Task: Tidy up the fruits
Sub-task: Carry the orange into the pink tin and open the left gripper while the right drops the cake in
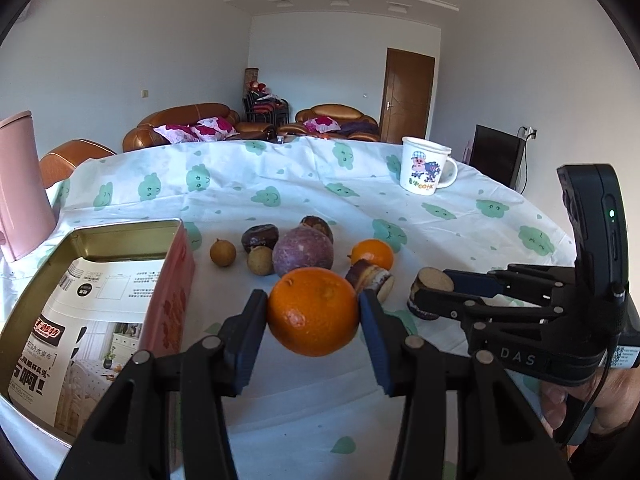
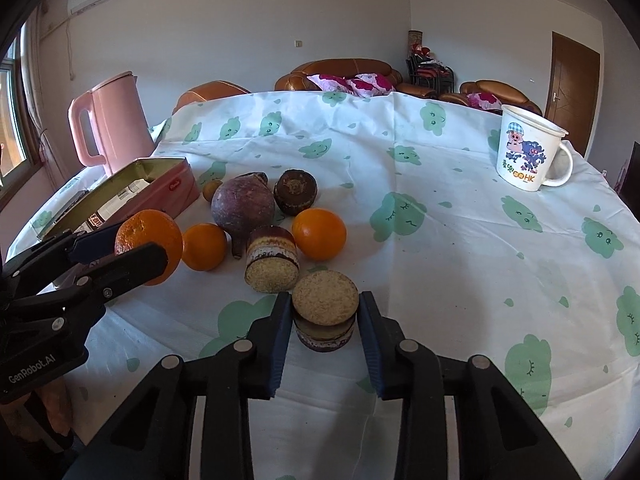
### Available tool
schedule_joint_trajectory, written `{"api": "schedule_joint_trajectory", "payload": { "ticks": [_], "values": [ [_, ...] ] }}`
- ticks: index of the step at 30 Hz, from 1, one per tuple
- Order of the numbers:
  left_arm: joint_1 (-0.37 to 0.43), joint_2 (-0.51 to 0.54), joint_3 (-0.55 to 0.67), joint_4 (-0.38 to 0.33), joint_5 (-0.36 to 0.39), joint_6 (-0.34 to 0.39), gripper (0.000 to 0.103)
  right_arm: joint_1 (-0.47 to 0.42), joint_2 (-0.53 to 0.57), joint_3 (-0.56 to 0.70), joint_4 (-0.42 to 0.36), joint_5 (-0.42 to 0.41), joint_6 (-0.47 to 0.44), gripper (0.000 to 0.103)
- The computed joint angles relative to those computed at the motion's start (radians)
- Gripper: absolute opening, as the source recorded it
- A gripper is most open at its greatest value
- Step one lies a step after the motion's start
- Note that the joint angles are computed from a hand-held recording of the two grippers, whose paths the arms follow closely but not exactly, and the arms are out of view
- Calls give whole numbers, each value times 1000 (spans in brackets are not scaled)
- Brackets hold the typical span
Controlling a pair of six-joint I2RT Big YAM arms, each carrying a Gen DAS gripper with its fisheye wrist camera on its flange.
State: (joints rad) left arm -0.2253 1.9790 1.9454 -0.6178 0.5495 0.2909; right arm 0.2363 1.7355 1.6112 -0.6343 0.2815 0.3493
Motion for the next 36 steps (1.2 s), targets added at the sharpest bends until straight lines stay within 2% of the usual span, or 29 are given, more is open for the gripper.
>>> {"api": "schedule_joint_trajectory", "payload": {
  "ticks": [7,19,36],
  "values": [
    [3,-36,-70,106,-3,-20,49,8,-36,-59,106,15,-25,35],
    [10,-58,-116,187,0,-63,49,24,-87,-153,274,54,-84,35],
    [12,-90,-181,293,-5,-84,49,38,-128,-234,425,87,-128,35]
  ]
}}
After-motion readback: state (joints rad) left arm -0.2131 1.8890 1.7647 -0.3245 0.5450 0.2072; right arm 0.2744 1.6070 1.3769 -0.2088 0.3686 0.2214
